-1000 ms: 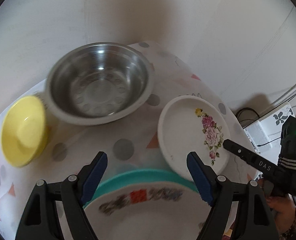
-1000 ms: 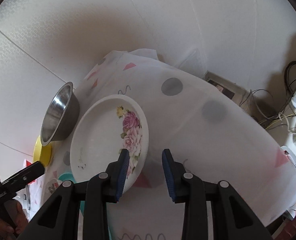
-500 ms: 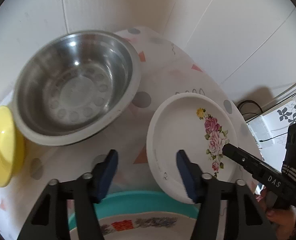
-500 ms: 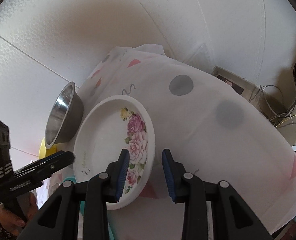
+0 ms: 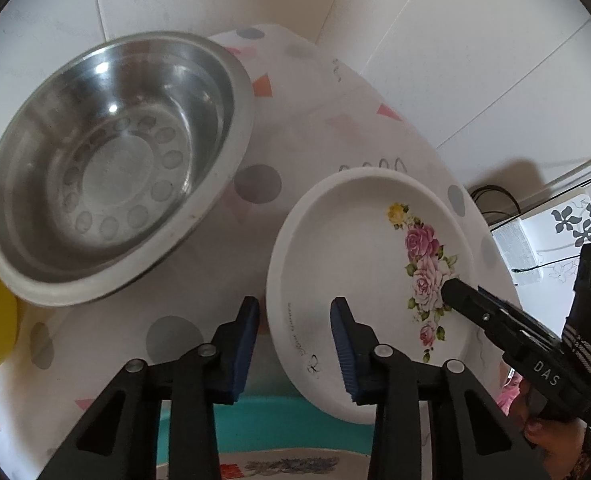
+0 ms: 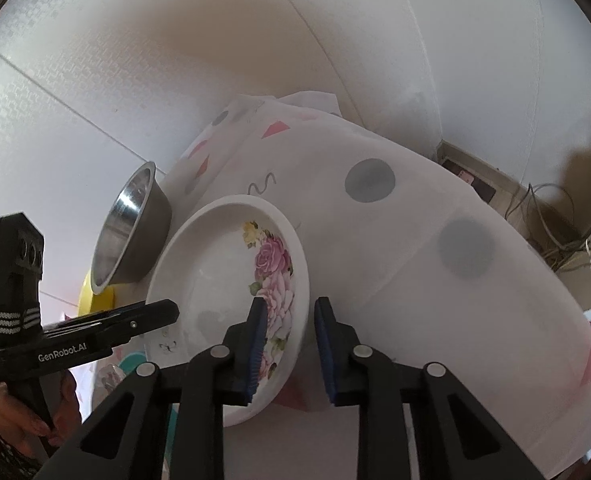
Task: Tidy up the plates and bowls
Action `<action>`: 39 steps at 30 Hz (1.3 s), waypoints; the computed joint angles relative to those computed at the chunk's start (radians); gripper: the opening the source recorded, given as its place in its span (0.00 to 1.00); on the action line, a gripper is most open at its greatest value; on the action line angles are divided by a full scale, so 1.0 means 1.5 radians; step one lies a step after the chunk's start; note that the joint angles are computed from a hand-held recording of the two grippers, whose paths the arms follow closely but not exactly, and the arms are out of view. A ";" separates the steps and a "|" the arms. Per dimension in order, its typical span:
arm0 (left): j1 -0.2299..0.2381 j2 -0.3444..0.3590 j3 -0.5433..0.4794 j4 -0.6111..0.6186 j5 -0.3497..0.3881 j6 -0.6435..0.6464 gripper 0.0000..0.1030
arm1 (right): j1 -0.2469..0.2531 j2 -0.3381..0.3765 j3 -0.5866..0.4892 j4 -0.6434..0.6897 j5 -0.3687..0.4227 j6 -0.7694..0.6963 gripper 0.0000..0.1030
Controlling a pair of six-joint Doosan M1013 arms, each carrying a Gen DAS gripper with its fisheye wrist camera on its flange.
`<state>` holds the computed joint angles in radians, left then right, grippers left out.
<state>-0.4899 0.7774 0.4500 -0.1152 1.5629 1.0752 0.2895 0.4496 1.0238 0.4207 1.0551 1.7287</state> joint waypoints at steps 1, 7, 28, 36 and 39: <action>-0.001 0.001 -0.001 0.002 -0.004 0.001 0.36 | 0.000 0.001 -0.001 0.002 0.001 -0.002 0.23; -0.010 0.029 -0.051 0.021 0.032 0.040 0.34 | -0.005 0.004 -0.003 0.022 -0.001 -0.009 0.23; -0.029 0.055 -0.111 0.062 0.068 0.077 0.18 | -0.011 -0.016 0.040 0.043 -0.039 -0.055 0.11; -0.034 0.050 -0.107 0.044 0.059 0.084 0.16 | -0.016 -0.028 0.057 0.042 -0.047 -0.035 0.11; -0.034 0.039 -0.088 0.033 0.042 0.078 0.16 | -0.020 -0.033 0.064 0.051 -0.051 -0.025 0.11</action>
<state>-0.5416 0.8364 0.3186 -0.0650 1.6255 1.1919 0.2598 0.4002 1.1193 0.4966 0.9791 1.6911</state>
